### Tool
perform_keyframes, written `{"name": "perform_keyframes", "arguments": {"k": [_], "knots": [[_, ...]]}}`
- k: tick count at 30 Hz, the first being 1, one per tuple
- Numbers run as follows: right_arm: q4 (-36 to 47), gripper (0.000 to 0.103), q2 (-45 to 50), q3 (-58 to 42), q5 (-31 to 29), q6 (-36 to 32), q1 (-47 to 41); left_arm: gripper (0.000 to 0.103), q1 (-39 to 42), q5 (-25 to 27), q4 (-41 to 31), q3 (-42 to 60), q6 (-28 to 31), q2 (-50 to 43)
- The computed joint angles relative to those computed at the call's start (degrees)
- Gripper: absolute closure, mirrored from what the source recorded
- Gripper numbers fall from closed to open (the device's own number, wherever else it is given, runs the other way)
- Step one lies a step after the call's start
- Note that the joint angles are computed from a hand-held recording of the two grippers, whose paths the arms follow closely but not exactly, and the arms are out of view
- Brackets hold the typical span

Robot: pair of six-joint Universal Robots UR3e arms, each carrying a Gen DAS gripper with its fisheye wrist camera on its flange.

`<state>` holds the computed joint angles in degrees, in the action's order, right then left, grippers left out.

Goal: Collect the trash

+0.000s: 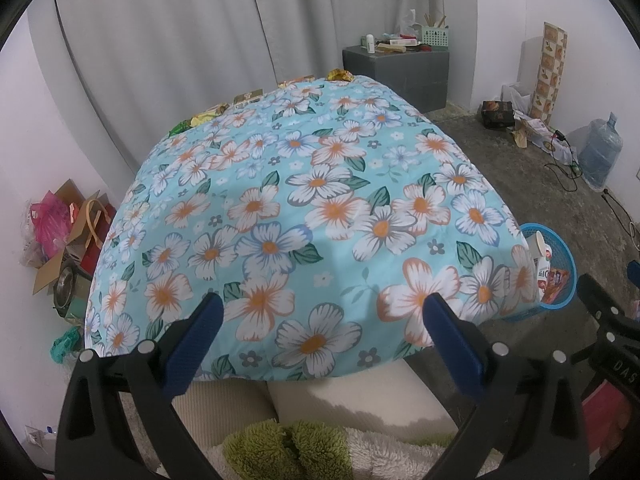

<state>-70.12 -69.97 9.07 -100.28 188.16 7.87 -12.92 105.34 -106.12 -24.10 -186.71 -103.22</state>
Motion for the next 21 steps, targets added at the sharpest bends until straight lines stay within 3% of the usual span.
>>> {"name": "perform_keyframes", "arguments": {"k": [21], "knots": [[-0.18, 0.008, -0.1, 0.28, -0.09, 0.44, 0.26, 0.005, -0.05, 0.04, 0.16, -0.45, -0.01, 0.23]]}}
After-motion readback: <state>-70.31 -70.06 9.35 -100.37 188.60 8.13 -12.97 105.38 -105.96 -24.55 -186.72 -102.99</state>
